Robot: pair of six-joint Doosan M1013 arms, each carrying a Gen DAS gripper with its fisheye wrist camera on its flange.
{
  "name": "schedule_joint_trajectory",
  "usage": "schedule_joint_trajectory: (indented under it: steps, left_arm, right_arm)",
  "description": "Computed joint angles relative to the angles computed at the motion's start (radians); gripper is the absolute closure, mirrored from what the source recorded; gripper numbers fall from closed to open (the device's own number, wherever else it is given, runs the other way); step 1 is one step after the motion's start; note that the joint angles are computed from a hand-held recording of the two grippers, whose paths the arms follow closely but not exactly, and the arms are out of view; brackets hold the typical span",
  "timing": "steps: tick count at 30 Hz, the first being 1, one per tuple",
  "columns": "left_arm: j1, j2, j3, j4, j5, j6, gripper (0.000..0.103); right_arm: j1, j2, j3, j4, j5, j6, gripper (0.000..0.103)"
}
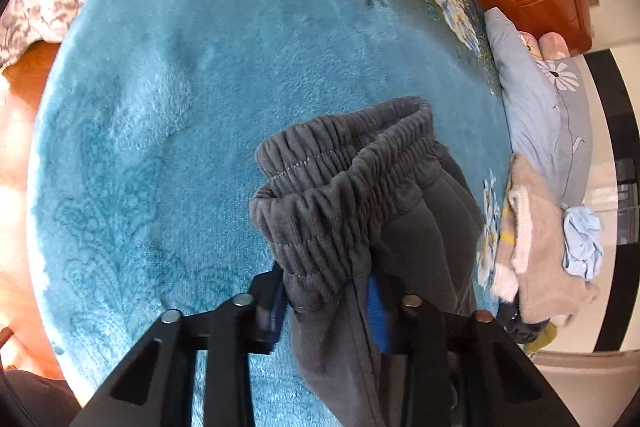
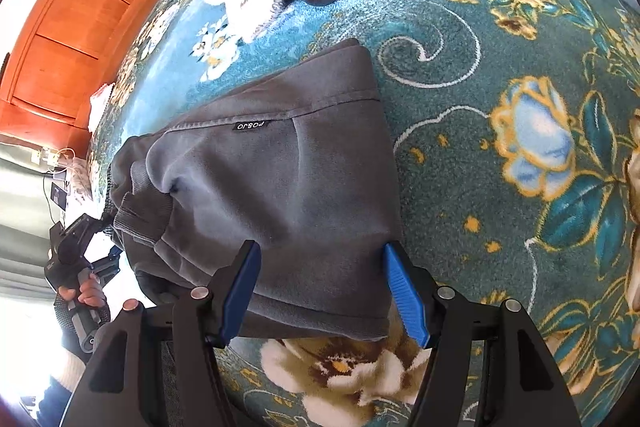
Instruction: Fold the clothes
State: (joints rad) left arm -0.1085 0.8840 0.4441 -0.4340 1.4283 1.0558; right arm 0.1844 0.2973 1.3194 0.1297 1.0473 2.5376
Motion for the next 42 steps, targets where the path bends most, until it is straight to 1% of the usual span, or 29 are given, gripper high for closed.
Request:
schedule_joint_trajectory:
  steps: [4, 6, 8, 9, 12, 14, 16, 18, 21, 25, 29, 31, 32, 33, 34, 35, 36, 39, 42]
  left_arm:
    - [-0.026, -0.011, -0.063, 0.055, -0.013, 0.097, 0.074]
    - [-0.049, -0.019, -0.101, 0.083, -0.031, 0.175, 0.075]
    - [-0.081, -0.04, -0.121, 0.116, -0.057, 0.283, 0.075]
    - [-0.099, -0.04, -0.142, 0.129, -0.065, 0.327, 0.075]
    - [-0.152, -0.072, -0.14, 0.161, -0.096, 0.455, 0.075]
    - [-0.195, -0.102, -0.103, 0.21, -0.125, 0.529, 0.075]
    - [-0.248, -0.171, 0.024, 0.301, -0.197, 0.622, 0.075]
    - [-0.297, -0.209, 0.107, 0.38, -0.236, 0.697, 0.075]
    - [-0.349, -0.252, 0.221, 0.441, -0.261, 0.779, 0.075]
    - [-0.402, -0.284, 0.328, 0.541, -0.269, 0.822, 0.075]
    - [-0.439, -0.31, 0.401, 0.638, -0.285, 0.823, 0.074]
    - [-0.451, -0.319, 0.429, 0.682, -0.307, 0.822, 0.071]
    - [-0.456, -0.323, 0.442, 0.704, -0.32, 0.82, 0.067]
    - [-0.459, -0.325, 0.448, 0.719, -0.322, 0.815, 0.06]
    - [-0.458, -0.327, 0.448, 0.708, -0.319, 0.814, 0.053]
    - [-0.456, -0.328, 0.448, 0.696, -0.316, 0.812, 0.037]
    - [-0.455, -0.33, 0.448, 0.684, -0.314, 0.811, 0.033]
    - [-0.461, -0.349, 0.471, 0.672, -0.341, 0.838, 0.033]
    - [-0.445, -0.36, 0.465, 0.572, -0.339, 0.901, 0.033]
  right_arm:
    - [-0.005, -0.018, 0.025, 0.015, -0.043, 0.009, 0.037]
    - [-0.005, -0.029, 0.037, 0.008, -0.058, 0.015, 0.037]
    - [-0.007, -0.041, 0.049, 0.001, -0.077, 0.023, 0.037]
    - [-0.008, -0.047, 0.055, -0.002, -0.086, 0.027, 0.037]
    - [-0.01, -0.062, 0.072, -0.003, -0.114, 0.023, 0.037]
    - [-0.012, -0.072, 0.084, -0.006, -0.13, 0.03, 0.037]
    - [-0.013, -0.08, 0.095, -0.01, -0.144, 0.037, 0.037]
    - [-0.014, -0.087, 0.105, -0.014, -0.153, 0.045, 0.037]
    - [-0.017, -0.095, 0.122, -0.014, -0.159, 0.055, 0.037]
    - [-0.02, -0.11, 0.145, -0.014, -0.165, 0.071, 0.037]
    - [-0.021, -0.122, 0.16, -0.023, -0.17, 0.085, 0.037]
    - [-0.022, -0.126, 0.166, -0.028, -0.172, 0.09, 0.037]
    - [-0.023, -0.127, 0.167, -0.031, -0.173, 0.092, 0.037]
    - [-0.023, -0.127, 0.169, -0.031, -0.174, 0.093, 0.037]
    - [-0.023, -0.129, 0.171, -0.03, -0.177, 0.095, 0.037]
    - [-0.024, -0.131, 0.174, -0.028, -0.181, 0.098, 0.037]
    - [-0.024, -0.132, 0.178, -0.027, -0.186, 0.101, 0.037]
    - [-0.023, -0.133, 0.181, -0.029, -0.188, 0.101, 0.037]
    - [-0.023, -0.136, 0.186, -0.03, -0.192, 0.106, 0.037]
